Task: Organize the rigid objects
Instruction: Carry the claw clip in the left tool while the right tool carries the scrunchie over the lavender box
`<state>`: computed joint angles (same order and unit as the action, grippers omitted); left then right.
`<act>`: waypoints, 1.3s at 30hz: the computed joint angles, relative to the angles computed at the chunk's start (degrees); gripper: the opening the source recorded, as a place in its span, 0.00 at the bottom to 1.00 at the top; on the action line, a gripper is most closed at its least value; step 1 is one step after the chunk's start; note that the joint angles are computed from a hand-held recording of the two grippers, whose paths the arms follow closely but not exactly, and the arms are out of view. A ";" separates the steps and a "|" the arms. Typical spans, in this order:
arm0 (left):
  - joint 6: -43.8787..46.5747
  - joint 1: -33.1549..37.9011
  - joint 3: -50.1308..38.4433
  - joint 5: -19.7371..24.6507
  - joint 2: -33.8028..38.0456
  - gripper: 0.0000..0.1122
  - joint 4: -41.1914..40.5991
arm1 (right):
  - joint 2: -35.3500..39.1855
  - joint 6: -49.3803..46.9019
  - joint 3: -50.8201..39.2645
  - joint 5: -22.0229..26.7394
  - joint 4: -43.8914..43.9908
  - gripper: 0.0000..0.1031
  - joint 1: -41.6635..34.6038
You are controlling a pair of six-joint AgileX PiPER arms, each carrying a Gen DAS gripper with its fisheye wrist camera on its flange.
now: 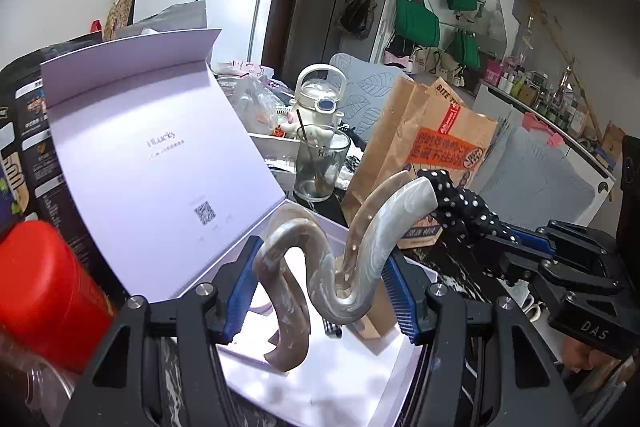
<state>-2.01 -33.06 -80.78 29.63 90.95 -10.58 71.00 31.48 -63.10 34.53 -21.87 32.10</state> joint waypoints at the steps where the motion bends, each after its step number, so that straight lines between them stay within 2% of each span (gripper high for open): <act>1: 1.73 0.53 -0.95 0.20 0.85 0.52 -1.92 | 0.51 -0.49 -0.41 -0.29 0.29 0.16 -0.48; 7: -2.64 0.39 -4.59 0.66 3.75 0.52 3.44 | 3.72 -5.32 -2.95 -2.70 4.26 0.16 -3.85; 14: -3.24 0.97 -6.02 1.89 7.18 0.52 3.73 | 7.57 -12.37 -3.48 -5.76 12.75 0.16 -7.69; 19: -5.06 0.79 -7.26 2.92 9.45 0.52 6.00 | 11.33 -17.16 -4.25 -5.39 18.31 0.16 -9.94; 27: -7.85 0.37 -9.85 6.35 13.03 0.52 7.92 | 13.95 -19.07 -4.86 -4.68 20.56 0.16 -11.41; 34: -15.82 -2.36 -10.29 7.38 13.98 0.52 18.55 | 17.09 -18.01 -5.63 -4.02 19.39 0.16 -11.42; 39: -16.02 -1.99 -11.46 9.14 15.15 0.52 18.65 | 18.78 -17.33 -5.80 -3.79 18.73 0.16 -11.45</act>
